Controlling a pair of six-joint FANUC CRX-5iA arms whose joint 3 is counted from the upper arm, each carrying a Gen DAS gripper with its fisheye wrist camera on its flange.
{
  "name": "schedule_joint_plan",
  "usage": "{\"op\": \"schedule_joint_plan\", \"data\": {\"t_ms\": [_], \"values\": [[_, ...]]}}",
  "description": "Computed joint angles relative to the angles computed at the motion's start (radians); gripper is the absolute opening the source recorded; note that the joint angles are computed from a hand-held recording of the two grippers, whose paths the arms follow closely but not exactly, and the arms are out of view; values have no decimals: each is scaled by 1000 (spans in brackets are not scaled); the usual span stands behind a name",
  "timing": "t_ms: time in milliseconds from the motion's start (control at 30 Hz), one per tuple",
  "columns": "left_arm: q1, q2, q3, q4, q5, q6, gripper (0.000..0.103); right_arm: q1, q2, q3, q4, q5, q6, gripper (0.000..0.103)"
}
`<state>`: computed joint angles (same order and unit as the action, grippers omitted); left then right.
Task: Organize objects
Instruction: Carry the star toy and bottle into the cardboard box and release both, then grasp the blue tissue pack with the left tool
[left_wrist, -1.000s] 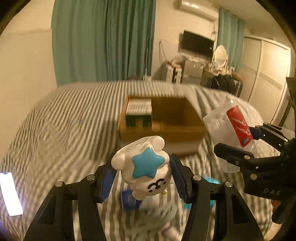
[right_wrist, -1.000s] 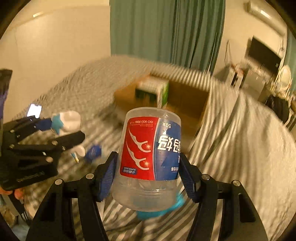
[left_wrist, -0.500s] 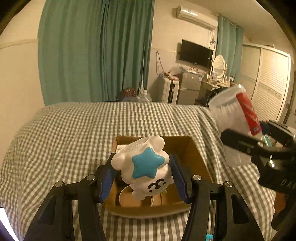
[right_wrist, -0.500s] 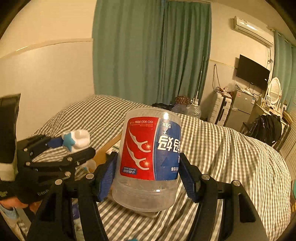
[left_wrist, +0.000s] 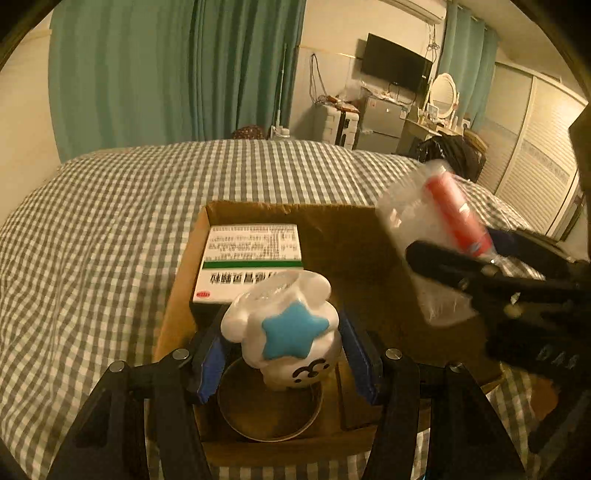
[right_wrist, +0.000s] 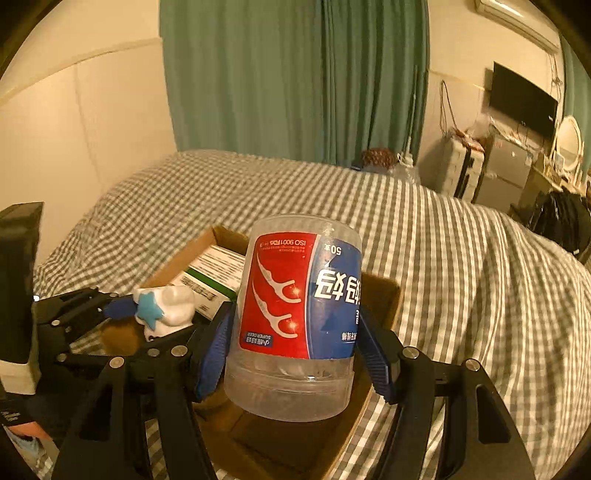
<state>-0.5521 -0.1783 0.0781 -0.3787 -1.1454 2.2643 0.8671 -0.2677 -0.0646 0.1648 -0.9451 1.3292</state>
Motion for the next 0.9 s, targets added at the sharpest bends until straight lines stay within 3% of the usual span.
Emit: {"op": "schedule_joint_plan", "data": {"t_ms": [100, 167, 200, 233, 300, 367, 533, 633, 900], "values": [[1, -3, -3, 2, -1, 18, 60, -3, -9, -17, 12, 17, -15, 64], [-10, -11, 3, -3, -14, 28, 67, 0, -26, -30, 20, 32, -25, 66], [-22, -12, 12, -18, -28, 35, 76, 1, -35, -36, 28, 38, -30, 69], [-42, -14, 25, -46, -50, 48, 85, 5, -45, -45, 43, 44, -42, 74], [-87, -25, 46, -107, -88, 79, 90, 17, -61, -56, 77, 46, -73, 79], [-101, -42, 57, -126, -109, 80, 92, 43, -100, -81, 119, 42, -117, 82], [-242, -61, 135, -276, -252, 152, 103, 111, -196, -111, 225, 1, -207, 95], [-340, -72, 174, -361, -335, 191, 103, 164, -245, -114, 298, -49, -245, 102], [-536, -93, 191, -486, -516, 282, 103, 446, -378, -179, 558, -239, -402, 103]]}}
